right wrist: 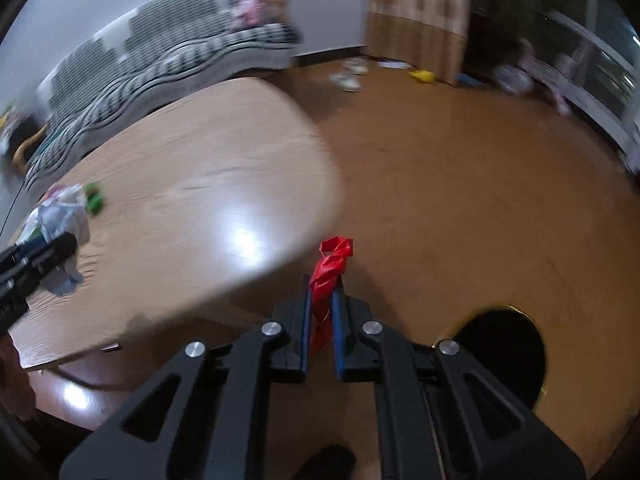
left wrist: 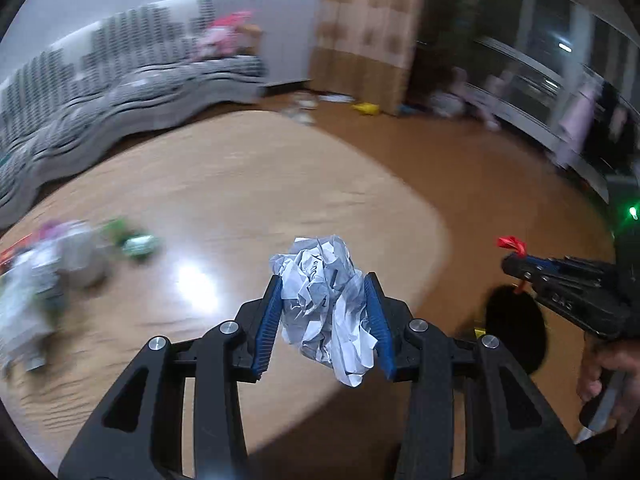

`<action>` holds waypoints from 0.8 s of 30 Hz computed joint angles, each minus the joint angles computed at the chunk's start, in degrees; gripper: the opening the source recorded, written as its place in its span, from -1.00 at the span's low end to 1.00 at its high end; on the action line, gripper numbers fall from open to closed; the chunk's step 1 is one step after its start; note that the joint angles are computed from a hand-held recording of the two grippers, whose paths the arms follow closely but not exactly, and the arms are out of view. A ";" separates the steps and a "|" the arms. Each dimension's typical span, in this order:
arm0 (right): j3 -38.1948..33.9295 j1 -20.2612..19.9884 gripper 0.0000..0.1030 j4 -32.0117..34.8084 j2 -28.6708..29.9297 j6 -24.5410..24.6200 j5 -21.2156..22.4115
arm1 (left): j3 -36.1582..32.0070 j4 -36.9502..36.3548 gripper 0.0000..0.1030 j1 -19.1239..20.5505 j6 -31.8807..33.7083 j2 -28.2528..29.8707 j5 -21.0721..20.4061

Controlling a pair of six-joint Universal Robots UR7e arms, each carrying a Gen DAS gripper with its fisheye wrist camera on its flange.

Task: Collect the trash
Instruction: 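Carry paper and ribbon to the black bin and open both tools over it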

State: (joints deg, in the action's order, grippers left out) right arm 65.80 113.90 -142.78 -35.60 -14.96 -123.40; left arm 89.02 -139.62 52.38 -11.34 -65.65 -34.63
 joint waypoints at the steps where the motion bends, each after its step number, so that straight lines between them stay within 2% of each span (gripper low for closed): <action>1: 1.88 -1.34 -0.81 -1.10 -2.01 0.46 -0.79 | -0.93 -0.57 -0.21 -0.02 0.58 1.69 -1.42; 6: 8.29 -7.13 -0.81 -3.53 -9.17 3.04 -3.65 | -8.40 -1.18 -0.21 0.16 2.98 13.62 -11.39; 12: 12.63 -13.39 -0.81 -1.46 -14.82 6.76 -5.47 | -15.22 2.74 -0.21 0.89 3.34 24.27 -19.84; 17: 13.74 -16.19 -0.81 -0.16 -17.25 7.60 -4.31 | -20.11 5.48 -0.21 1.55 3.07 30.31 -23.67; 24: 13.85 -16.12 -0.81 -0.38 -17.39 8.09 -3.68 | -22.22 4.98 -0.19 1.72 2.14 33.98 -26.25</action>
State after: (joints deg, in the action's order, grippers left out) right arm 79.65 97.78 -143.16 -52.99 -6.87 -127.08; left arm 66.80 -134.64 54.10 -9.20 -31.67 -60.88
